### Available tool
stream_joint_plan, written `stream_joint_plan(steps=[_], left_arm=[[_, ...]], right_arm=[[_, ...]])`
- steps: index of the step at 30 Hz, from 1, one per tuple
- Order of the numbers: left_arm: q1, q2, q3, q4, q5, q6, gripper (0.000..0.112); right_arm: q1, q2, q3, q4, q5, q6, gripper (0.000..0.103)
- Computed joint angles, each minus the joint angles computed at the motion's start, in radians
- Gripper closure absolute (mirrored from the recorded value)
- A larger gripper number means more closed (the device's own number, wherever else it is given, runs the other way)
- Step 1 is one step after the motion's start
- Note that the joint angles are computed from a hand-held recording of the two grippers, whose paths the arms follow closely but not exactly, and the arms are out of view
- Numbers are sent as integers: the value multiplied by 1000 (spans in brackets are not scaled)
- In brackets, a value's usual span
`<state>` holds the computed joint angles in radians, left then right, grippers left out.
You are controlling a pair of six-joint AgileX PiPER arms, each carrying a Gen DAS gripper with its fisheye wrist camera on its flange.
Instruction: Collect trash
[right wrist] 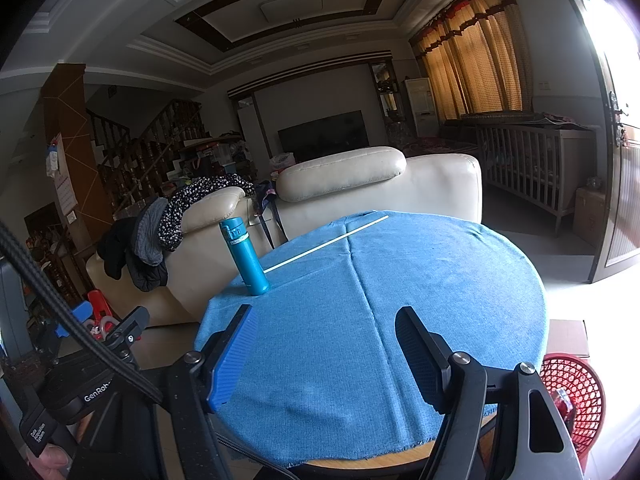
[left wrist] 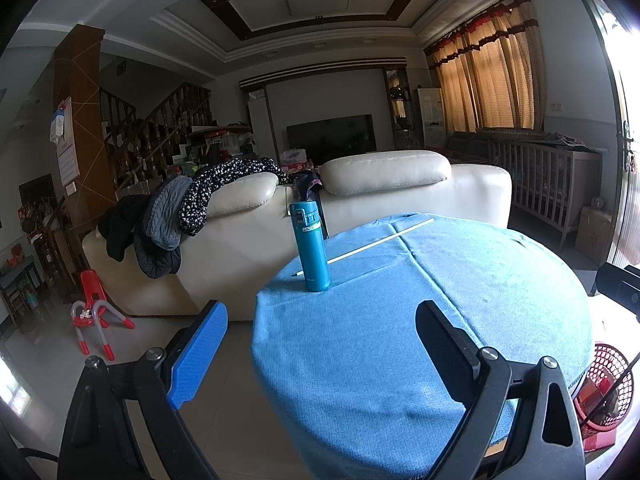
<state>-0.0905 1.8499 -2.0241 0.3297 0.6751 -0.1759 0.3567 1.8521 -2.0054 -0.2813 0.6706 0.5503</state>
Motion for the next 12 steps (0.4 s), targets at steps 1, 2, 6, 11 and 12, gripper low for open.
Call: stream_joint_plan(steps=[1,2,6,11,12], left_arm=[[-1,0,-1,1,1,-1,17],[0,0,-1,0,1,-1,17],[0,-1,10,-1,-6,1,17],[-2,19,33,-34,-51,-3,17],[-1,47,-5,-54,-29,3,17]], right_arm=[[0,1,-1,0,1,0,28],[0,1,-1,0,1,0,28],[0,1,-1,-1,1,0,28],[-17,9,19,-7,-22,-8,28],[-27,17,20,-6,-34,-20,28]])
